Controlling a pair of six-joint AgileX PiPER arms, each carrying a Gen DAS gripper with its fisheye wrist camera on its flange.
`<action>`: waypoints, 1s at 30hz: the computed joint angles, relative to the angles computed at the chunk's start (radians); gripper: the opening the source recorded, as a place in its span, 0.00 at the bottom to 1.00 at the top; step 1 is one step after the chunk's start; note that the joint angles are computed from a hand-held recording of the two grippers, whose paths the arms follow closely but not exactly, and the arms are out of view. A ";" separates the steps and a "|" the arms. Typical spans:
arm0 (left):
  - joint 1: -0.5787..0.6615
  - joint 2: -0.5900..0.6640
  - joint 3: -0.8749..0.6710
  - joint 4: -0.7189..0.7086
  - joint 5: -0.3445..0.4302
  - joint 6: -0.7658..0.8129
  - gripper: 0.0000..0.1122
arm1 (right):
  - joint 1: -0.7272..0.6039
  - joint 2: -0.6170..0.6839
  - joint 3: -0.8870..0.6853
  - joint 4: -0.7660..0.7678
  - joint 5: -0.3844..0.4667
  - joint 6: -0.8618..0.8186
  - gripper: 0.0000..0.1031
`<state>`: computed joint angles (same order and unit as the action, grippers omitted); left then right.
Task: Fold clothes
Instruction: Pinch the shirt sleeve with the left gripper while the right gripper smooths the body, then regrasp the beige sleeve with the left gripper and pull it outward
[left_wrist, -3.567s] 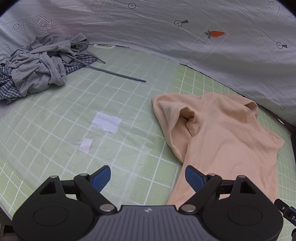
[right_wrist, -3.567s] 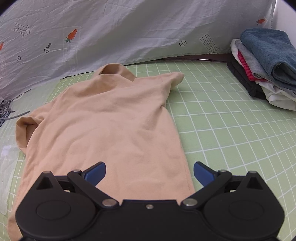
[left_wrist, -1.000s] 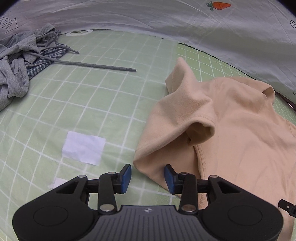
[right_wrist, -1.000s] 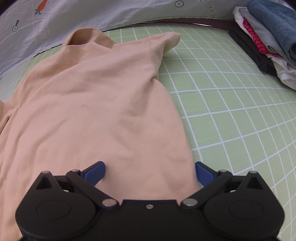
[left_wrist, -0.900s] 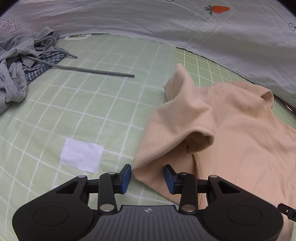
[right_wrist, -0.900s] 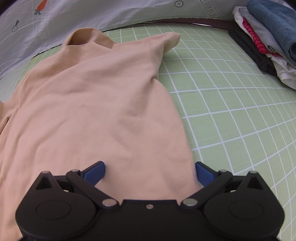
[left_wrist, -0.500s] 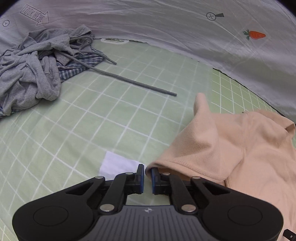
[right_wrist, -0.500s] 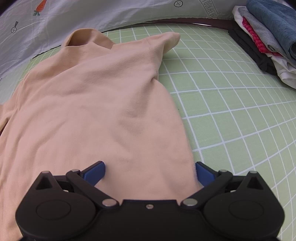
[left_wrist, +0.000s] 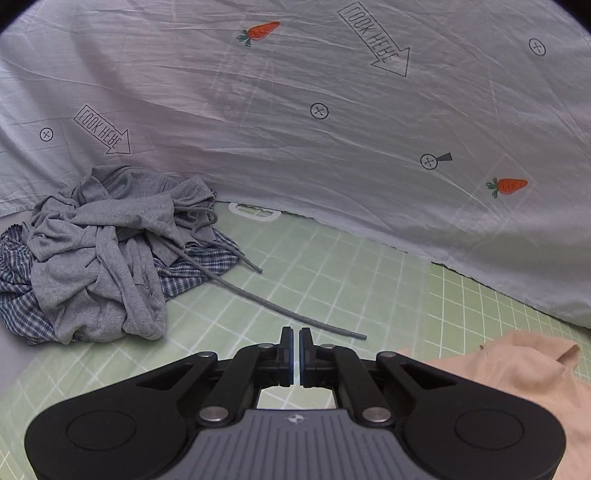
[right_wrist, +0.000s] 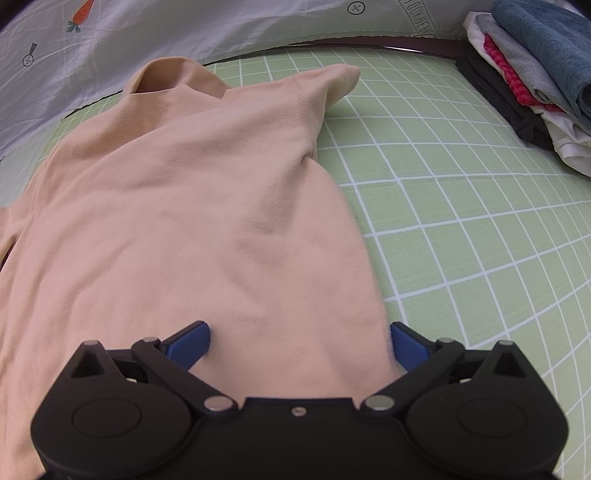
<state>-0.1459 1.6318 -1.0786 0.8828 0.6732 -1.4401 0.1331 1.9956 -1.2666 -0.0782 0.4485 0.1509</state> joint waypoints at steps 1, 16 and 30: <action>0.007 0.010 0.005 -0.055 -0.013 0.032 0.05 | -0.001 0.000 0.000 0.002 0.000 -0.004 1.00; -0.039 0.077 0.165 -0.325 -0.212 0.098 0.45 | 0.000 0.003 -0.013 0.004 0.022 -0.004 1.00; -0.177 0.179 0.073 -0.108 -0.102 -0.003 0.53 | 0.006 0.006 -0.019 -0.011 0.027 0.021 1.00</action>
<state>-0.3228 1.8105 -1.0057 0.7748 0.5710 -1.4434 0.1389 2.0014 -1.2853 -0.0896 0.4754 0.1717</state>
